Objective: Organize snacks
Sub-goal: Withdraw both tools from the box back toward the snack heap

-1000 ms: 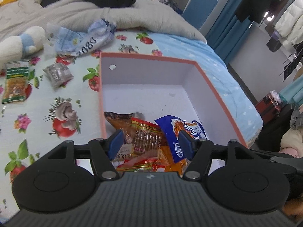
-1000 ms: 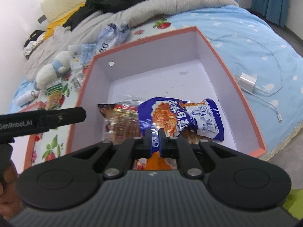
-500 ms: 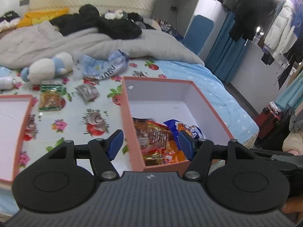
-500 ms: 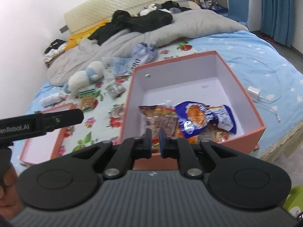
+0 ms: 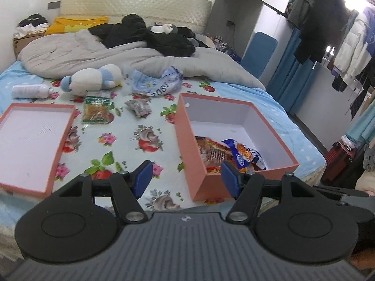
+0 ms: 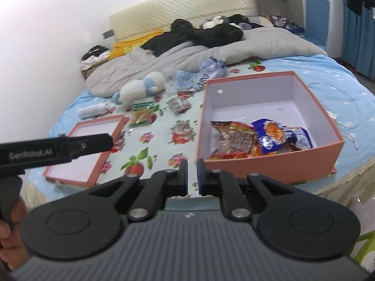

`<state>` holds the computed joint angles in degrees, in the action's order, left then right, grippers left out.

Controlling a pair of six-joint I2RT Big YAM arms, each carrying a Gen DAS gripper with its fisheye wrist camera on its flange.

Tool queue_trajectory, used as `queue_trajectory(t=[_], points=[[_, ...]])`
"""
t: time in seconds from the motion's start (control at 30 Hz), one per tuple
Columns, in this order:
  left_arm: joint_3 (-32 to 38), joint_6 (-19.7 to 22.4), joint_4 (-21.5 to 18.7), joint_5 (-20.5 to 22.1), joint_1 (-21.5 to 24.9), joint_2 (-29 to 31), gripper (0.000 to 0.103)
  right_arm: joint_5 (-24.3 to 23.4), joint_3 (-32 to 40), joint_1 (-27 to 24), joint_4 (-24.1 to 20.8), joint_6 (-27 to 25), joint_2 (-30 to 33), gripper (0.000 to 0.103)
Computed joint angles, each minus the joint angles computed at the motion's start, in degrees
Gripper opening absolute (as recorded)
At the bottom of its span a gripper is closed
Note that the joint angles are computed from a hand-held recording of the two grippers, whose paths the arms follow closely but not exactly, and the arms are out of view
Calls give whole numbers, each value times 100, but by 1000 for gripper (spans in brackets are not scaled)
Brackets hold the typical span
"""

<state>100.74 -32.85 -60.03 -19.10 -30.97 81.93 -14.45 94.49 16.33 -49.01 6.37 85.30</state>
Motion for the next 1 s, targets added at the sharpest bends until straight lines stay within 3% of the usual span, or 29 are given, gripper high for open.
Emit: queue_trajectory(t=[0.17,0.5,0.87,0.9,0.97,1.0], points=[[-448,-185,-1,-212,-34,-343,69,-52,-299,179,59,-78,-148,12],[-859,-437,-121,-189,227,-584,70,167,-499,474,278,-359,-203,12],[-669,-156,-362,72,757,-278,70,365,-260,646,462,-465,192,13],[-634,-135,-367,94,793,-237,70,370,-204,646,460,-452,248,15],[-546,-118,-389,134,877,-125,70,337,-121,640,503,-418,347,32],[-495,-116,-400,160,910,-71,70,354,-80,648,534,-410,398,49]])
